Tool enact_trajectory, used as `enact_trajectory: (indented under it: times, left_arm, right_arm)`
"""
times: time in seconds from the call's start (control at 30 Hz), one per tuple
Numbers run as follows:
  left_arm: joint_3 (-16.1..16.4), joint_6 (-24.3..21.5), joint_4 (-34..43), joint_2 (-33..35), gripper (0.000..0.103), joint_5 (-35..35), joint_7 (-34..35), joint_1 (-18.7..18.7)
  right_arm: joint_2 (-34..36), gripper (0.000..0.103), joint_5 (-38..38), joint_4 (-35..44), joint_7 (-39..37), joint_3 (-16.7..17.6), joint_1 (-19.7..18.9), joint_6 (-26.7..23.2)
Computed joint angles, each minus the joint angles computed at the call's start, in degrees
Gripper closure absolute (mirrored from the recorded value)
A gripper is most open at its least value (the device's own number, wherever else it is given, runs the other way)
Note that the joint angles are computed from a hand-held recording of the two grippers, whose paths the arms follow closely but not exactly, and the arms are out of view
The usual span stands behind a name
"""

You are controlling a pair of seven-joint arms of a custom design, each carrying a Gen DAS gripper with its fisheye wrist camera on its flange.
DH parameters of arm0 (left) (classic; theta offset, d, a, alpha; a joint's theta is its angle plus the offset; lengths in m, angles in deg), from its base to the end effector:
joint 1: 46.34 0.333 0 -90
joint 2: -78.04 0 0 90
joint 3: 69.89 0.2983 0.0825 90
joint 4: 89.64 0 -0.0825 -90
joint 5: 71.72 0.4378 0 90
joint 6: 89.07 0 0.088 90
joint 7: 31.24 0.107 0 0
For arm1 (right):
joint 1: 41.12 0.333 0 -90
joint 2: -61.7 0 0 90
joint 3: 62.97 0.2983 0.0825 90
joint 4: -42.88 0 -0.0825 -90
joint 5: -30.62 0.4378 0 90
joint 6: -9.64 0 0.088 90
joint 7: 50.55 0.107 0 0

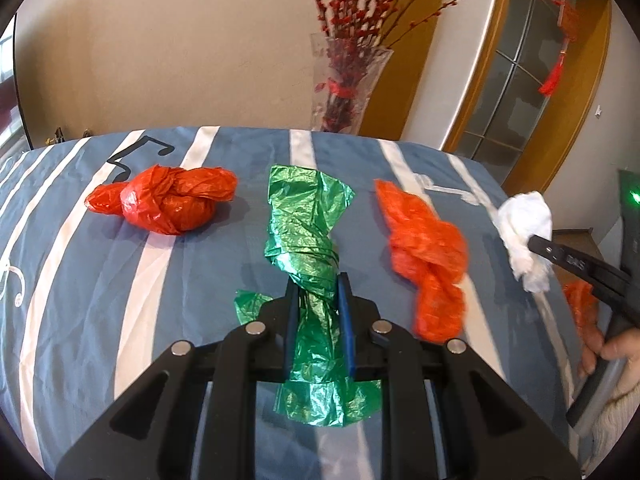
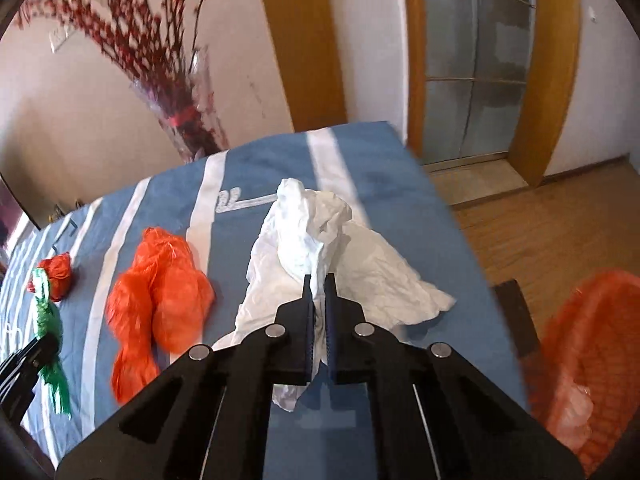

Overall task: Collect trash
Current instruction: 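Grasp the green foil bag with the left tool while the right tool grasps the white bag, then carry the green foil bag and white bag over the orange basket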

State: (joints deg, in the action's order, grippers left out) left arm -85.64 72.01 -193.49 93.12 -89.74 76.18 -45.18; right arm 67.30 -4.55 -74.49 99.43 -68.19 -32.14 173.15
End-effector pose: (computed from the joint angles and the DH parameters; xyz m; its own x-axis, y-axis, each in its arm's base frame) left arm 0.6993 -0.1518 0.4431 -0.3111 -0.9402 0.1390 -0.7131 0.1342 -0.6881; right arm 0.6509 0.0750 0.4204 -0.3590 -0.9146 -0.1861 -0.6305 0.3847 -0.6742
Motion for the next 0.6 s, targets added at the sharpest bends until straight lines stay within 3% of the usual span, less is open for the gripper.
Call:
enact_trajectory:
  times: [0.07, 0.23, 0.4, 0.6]
  left_arm:
    - [-1.2, 0.3, -1.9, -2.1, 0.084, -2.2, 1.8, 0.5]
    - [-1.6, 1.4, -6.9, -7.9, 0.084, -7.9, 6.6, -1.3]
    - [-0.2, 2.0, -11.4, -13.4, 0.084, -12.7, 10.6, -5.4]
    - [2.1, 1.9, -15.0, -17.6, 0.084, -15.7, 12.6, -11.4]
  right_arm:
    - [-4.9, 0.098, -4.1, -4.7, 3.4, -0.3, -0.2, 0.3]
    - [-13.6, 0.098, -10.0, -12.5, 8.5, 3.2, -4.4, 0.2]
    - [-22.5, 0.098, -14.5, -20.0, 12.3, 7.7, -9.6, -0.1]
    - [-32.4, 0.098, -13.7, -28.2, 13.0, 11.4, -15.3, 0.9]
